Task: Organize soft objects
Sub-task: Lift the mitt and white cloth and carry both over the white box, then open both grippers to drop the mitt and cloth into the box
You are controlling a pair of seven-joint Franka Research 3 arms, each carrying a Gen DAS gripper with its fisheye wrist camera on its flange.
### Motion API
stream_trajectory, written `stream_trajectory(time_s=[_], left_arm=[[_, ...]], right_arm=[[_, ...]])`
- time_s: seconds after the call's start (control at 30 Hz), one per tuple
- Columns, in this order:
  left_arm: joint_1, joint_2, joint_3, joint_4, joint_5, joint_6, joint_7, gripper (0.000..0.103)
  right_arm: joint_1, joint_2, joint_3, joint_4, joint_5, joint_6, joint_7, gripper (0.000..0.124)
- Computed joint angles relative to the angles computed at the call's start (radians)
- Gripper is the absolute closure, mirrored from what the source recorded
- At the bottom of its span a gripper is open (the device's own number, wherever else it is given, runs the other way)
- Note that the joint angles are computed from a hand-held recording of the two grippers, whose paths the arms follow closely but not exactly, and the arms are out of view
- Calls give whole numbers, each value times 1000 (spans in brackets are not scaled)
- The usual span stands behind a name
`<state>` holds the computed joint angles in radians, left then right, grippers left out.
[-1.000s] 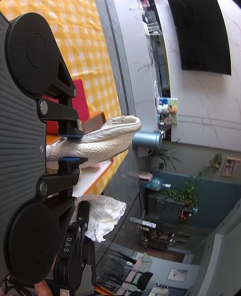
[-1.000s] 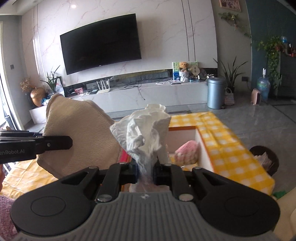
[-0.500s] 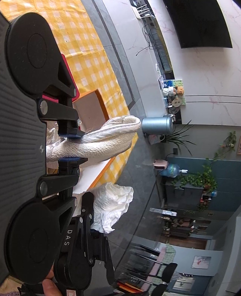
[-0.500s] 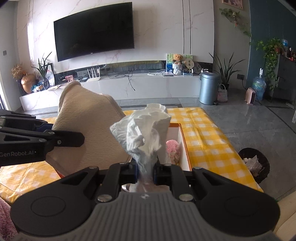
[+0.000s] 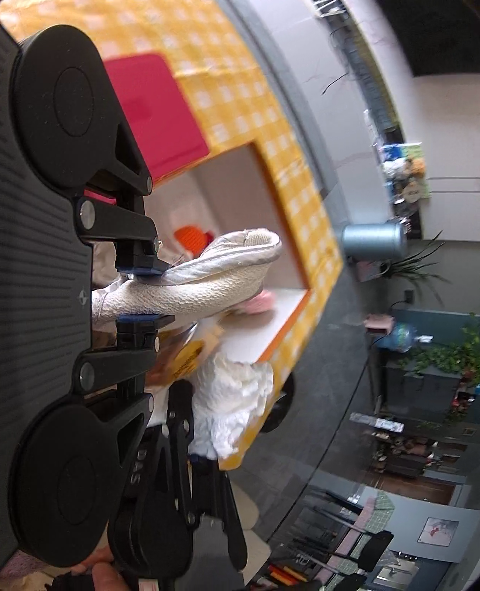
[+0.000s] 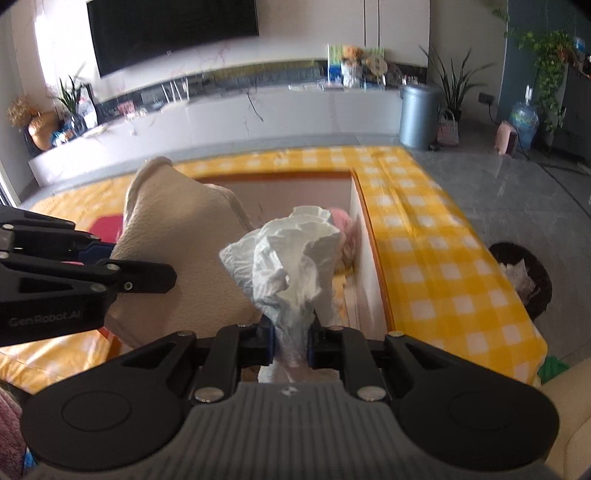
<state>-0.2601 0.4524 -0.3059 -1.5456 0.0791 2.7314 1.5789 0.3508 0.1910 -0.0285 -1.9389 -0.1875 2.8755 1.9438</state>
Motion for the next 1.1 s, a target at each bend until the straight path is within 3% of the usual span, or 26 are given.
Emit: stream_trajectory(time_s=[0.53, 0.67, 0.73, 0.83, 0.97, 1.1], left_arm=[[-54, 56, 36, 58, 72, -102, -66, 79], [-51, 37, 39, 44, 79, -83, -95, 68], [-51, 19, 43, 23, 83, -60, -115, 47], [-54, -11, 54, -9, 111, -24, -140, 36], [-49, -60, 60, -51, 136, 3, -162, 31], [-26, -118, 55, -98, 124, 42, -186, 26]], right_arm=[[-3, 76, 18, 74, 88, -141, -98, 105], [-3, 65, 18, 72, 87, -149, -110, 90], [-5, 60, 18, 74, 88, -154, -115, 84], [-8, 40, 24, 64, 95, -154, -127, 77], [6, 6, 12, 48, 36, -143, -82, 55], [11, -35, 13, 35, -29, -137, -29, 48]])
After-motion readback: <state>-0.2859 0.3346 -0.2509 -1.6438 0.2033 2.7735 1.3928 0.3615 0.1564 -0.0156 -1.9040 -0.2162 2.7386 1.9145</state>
